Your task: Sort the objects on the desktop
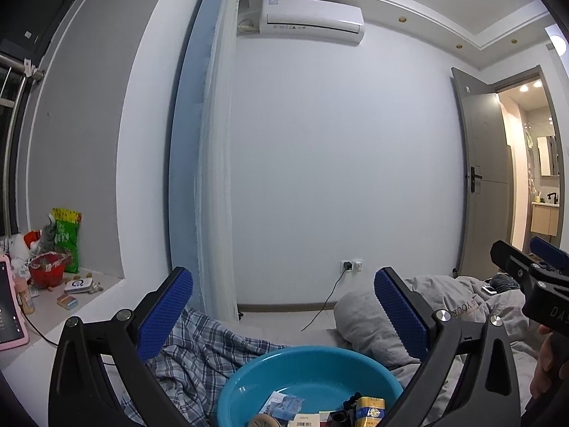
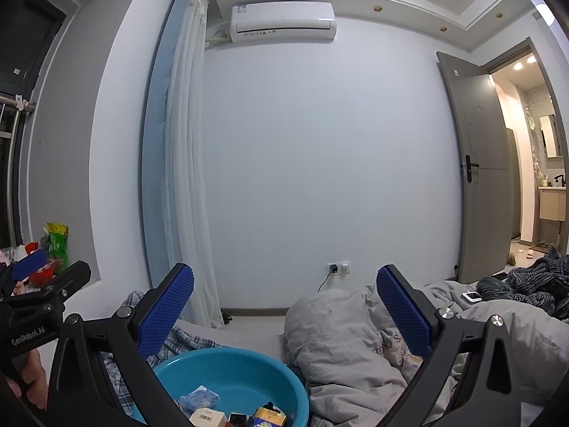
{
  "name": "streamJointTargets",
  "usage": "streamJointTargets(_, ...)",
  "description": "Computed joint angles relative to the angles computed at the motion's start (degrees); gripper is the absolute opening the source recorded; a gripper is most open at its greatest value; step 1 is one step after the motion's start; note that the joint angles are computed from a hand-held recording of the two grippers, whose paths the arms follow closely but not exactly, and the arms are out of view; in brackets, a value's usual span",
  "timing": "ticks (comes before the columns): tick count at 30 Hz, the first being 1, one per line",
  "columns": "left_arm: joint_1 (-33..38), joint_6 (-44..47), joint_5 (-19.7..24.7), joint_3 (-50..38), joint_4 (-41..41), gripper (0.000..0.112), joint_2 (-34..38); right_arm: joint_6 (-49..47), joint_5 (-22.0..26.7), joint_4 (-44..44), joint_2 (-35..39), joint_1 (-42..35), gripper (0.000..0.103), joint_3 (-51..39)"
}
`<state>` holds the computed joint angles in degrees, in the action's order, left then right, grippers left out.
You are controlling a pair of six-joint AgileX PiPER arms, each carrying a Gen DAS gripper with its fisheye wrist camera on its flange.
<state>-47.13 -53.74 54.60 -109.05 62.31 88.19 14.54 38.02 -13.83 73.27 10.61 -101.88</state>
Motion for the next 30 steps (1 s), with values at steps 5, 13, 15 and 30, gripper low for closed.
streamJointTargets(5, 0.2, -0.7, -0.4, 0.4, 0.5, 0.103, -0.1, -0.4, 0.8, -0.4, 0.7, 0.5, 0.102, -0.4)
streamJointTargets(13, 0.4, -1.9, 0.2, 1.2, 1.6, 0.103, -0.5, -0.9, 0.9, 0.1, 1.0, 0.3, 0.102, -0.7)
streamJointTargets(15, 0.5, -2.6, 0.0, 1.6, 1.9, 0.103, -0.9, -0.7, 0.7, 0.2, 1.0, 0.1, 0.102, -0.7)
streamJointTargets(30, 0.6, -3.3, 0.0, 2.6, 2.3, 0.103, -1.4, 0.3, 1.6, 0.9, 1.4, -1.0, 0.102, -1.2)
